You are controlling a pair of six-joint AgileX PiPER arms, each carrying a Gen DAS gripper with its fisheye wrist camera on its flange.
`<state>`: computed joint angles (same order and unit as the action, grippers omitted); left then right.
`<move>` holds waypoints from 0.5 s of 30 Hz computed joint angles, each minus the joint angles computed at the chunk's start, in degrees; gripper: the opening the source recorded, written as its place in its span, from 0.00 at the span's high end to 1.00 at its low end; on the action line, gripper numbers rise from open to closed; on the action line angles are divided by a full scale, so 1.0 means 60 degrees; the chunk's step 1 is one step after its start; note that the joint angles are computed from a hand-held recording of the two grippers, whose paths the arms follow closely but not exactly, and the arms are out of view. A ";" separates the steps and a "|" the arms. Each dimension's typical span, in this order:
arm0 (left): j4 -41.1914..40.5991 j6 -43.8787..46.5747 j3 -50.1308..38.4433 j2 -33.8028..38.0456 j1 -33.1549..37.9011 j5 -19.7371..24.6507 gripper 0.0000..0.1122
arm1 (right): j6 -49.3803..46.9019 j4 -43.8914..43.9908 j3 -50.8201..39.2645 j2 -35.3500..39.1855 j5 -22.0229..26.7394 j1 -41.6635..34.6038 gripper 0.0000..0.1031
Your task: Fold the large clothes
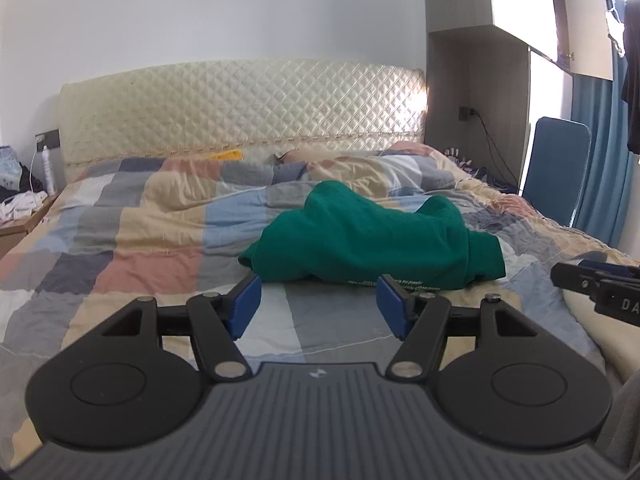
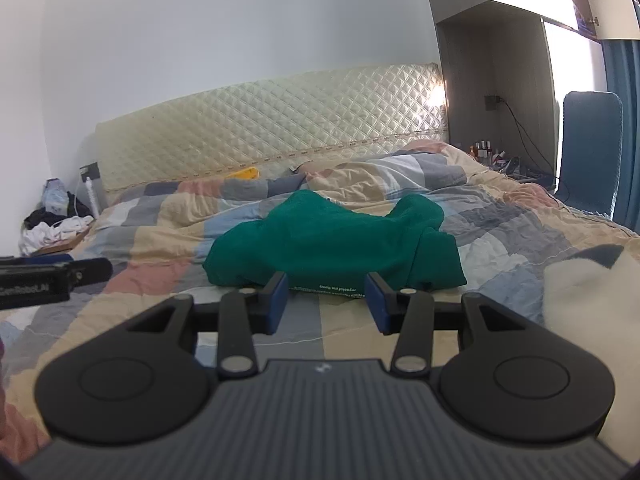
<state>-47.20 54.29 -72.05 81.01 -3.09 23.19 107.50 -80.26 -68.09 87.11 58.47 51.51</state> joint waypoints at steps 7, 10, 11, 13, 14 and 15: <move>0.0938 -0.0862 0.0182 0.0129 -0.0289 -0.0517 0.38 | 0.0081 0.0056 0.0055 0.0058 0.0132 0.0016 0.54; 0.0961 -0.0933 0.0273 0.0117 -0.0343 -0.0638 0.38 | 0.0071 0.0209 0.0059 0.0055 -0.0050 -0.0103 0.54; 0.0989 -0.0950 0.0266 0.0145 -0.0348 -0.0693 0.38 | 0.0057 0.0257 0.0043 0.0069 -0.0094 -0.0126 0.54; 0.1219 -0.1188 0.0182 0.0165 -0.0312 -0.0672 0.38 | -0.0048 0.0444 -0.0022 0.0084 -0.0214 -0.0172 0.54; 0.0957 -0.0975 0.0131 0.0195 -0.0208 -0.0569 0.38 | -0.0021 0.0509 -0.0007 0.0060 -0.0273 -0.0171 0.54; 0.0650 -0.0744 0.0082 0.0223 -0.0098 -0.0429 0.38 | -0.0037 0.0550 -0.0012 0.0066 -0.0258 -0.0157 0.54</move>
<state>-43.30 49.83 -71.56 82.35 -3.67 20.62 107.28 -76.96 -68.16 87.51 56.92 50.57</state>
